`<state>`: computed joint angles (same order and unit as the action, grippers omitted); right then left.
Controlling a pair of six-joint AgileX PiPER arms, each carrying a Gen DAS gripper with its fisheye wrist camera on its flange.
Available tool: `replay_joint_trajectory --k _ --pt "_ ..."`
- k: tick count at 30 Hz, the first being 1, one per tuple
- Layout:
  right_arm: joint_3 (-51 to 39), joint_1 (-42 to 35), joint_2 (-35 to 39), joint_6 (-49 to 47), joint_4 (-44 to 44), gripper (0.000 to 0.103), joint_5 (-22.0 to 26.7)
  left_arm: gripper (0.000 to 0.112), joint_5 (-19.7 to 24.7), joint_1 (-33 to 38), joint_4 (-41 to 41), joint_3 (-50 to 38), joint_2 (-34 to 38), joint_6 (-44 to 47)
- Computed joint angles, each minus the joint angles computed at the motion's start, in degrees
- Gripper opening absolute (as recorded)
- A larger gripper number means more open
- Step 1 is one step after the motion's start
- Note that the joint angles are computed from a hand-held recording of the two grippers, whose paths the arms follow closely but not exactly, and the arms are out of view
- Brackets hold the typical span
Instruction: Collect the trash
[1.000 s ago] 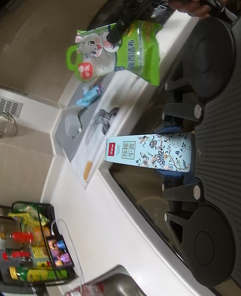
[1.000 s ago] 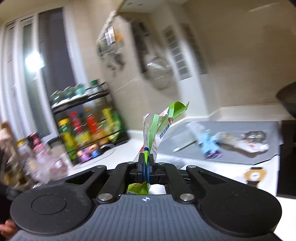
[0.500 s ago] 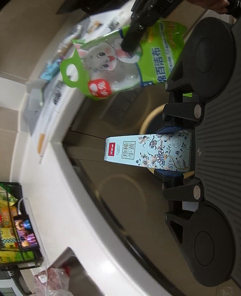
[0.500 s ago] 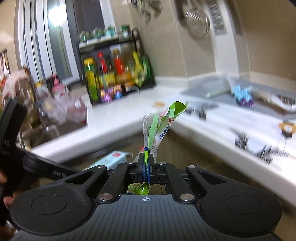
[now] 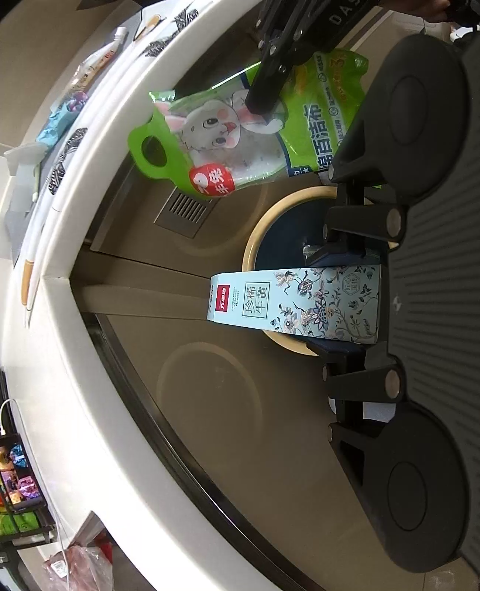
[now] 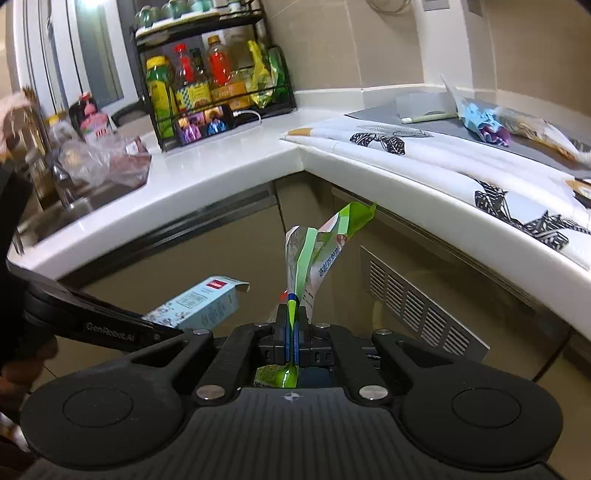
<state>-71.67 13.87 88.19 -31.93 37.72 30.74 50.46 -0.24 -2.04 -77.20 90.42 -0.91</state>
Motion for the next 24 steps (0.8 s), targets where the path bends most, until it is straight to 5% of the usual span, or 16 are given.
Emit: replay_joint_trajectory --k 24 --pt "-9.75 3.76 18.56 12.90 -16.23 0.002 3.38 0.043 0.34 -5.34 7.66 -9.58 20.97 -4.25"
